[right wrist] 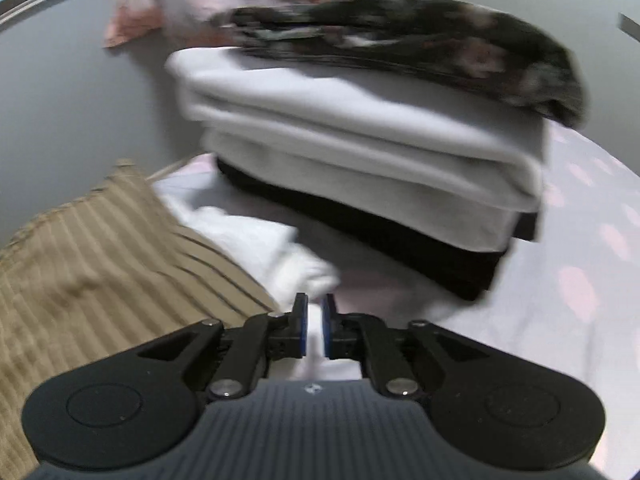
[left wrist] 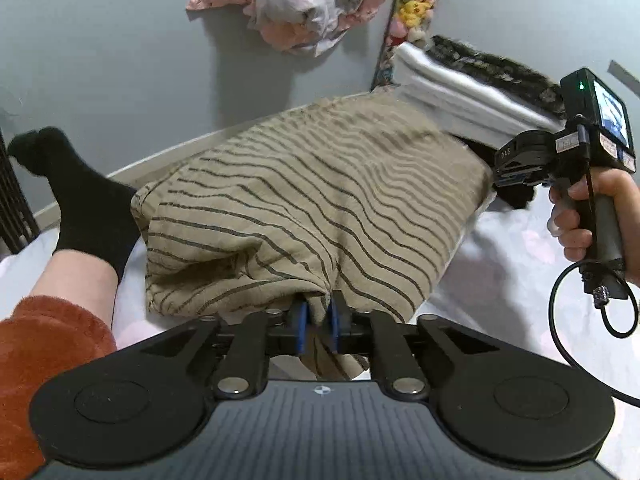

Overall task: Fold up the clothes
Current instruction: 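Lower the trousers onto the white stack and open both tools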

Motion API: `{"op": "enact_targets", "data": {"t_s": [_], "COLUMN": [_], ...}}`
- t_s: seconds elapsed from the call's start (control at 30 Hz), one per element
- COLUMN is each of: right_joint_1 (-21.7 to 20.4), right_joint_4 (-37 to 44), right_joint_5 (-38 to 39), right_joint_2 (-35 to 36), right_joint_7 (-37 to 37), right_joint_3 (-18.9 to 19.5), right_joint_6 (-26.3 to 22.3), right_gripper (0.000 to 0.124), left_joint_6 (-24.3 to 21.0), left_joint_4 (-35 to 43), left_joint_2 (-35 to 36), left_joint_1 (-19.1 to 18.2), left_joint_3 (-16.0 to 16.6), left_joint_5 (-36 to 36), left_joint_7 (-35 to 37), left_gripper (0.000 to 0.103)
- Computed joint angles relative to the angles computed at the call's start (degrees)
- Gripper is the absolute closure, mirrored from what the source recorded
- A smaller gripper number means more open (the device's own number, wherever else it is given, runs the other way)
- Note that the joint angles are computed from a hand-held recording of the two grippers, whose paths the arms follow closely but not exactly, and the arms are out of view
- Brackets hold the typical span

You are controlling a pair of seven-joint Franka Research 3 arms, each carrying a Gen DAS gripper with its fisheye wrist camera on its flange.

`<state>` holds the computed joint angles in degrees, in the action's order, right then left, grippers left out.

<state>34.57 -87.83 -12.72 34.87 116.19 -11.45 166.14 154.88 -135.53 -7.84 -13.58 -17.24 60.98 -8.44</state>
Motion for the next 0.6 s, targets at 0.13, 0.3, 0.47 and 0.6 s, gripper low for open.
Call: {"op": "enact_targets", "data": {"t_s": [0.13,0.3,0.47,0.6], "right_joint_1": [2.64,5.79,2.81,-1.34], "right_joint_4": [-5.26,-13.07,-17.3,-19.42], "right_joint_5": [-2.75,-7.66,-4.55,1.61], "right_joint_2": [-4.42,-10.55,-14.32,-15.55], "right_joint_7": [3.22,6.0,0.91,-7.03], "right_joint_3": [-3.34,-5.61,0.81,7.76], "right_joint_6": [2.05,8.09,10.14,10.43], "right_gripper": [0.113,0.113,0.11,0.091], "left_joint_6": [-4.72,-13.99,-4.5,14.41], "left_joint_4": [-1.18,-2.09,-6.35,-11.13], "left_joint_2": [-3.66,-6.93,-9.7,-9.06], "left_joint_1": [0.14,-0.74,1.58,6.22], "left_joint_3": [-2.26,-4.59,0.77,8.38], "left_joint_5": [5.14,11.12,6.26,0.59], "left_joint_7": [-5.89,-14.5,-19.81,-18.9], "left_gripper": [0.073,0.073,0.062,0.041]}}
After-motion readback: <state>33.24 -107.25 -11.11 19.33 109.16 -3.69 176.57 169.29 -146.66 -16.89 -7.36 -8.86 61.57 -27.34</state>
